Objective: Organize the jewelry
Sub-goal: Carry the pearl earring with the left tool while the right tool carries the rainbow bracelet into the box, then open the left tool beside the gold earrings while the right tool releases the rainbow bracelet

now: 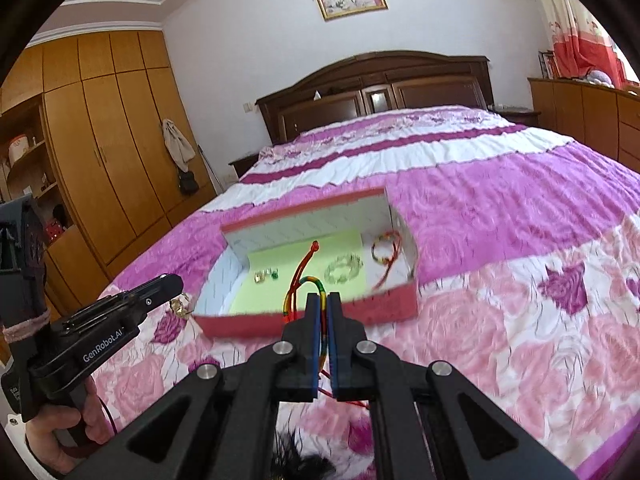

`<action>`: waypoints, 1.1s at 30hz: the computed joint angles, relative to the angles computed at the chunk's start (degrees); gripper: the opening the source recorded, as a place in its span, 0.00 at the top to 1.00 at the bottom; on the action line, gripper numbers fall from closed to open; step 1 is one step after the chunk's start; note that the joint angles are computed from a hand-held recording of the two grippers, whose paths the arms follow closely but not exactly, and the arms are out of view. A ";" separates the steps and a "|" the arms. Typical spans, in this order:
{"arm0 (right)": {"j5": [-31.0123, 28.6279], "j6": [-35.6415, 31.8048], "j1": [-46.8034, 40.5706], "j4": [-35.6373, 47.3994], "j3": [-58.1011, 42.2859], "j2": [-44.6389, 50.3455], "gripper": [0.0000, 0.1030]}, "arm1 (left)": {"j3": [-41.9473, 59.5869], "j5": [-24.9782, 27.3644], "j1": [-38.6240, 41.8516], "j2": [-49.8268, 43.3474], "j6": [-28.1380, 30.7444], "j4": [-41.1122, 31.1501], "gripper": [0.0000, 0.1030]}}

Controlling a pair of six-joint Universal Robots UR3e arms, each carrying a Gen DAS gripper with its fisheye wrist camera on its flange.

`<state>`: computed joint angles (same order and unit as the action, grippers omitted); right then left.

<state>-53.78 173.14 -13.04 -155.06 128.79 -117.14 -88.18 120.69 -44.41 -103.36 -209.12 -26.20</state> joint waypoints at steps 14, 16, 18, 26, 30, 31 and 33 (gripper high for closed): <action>-5.93 3.06 6.52 -16.66 -14.19 22.60 0.95 | 2.51 -1.13 6.54 -5.56 3.74 7.89 1.00; -8.09 3.36 7.76 -19.40 -15.74 25.80 0.95 | 2.60 -1.27 7.41 -6.69 4.66 9.55 1.00; -10.11 3.75 8.85 -21.60 -17.26 28.92 0.95 | 2.80 -1.88 8.21 -7.74 5.45 10.87 1.00; -16.16 3.93 11.23 -22.82 -21.66 37.74 0.95 | 2.53 -7.33 12.55 -10.47 6.05 11.26 1.00; -17.96 4.18 11.77 -21.15 -23.46 40.88 0.95 | 1.37 -11.00 14.45 -11.15 5.75 10.38 1.00; -18.46 4.24 11.91 -20.51 -23.95 41.64 0.95 | 1.40 -11.44 14.69 -11.42 5.67 9.83 1.00; -19.01 4.39 12.08 -19.24 -24.80 42.88 0.95 | 1.52 -12.36 15.09 -11.91 5.42 8.99 1.00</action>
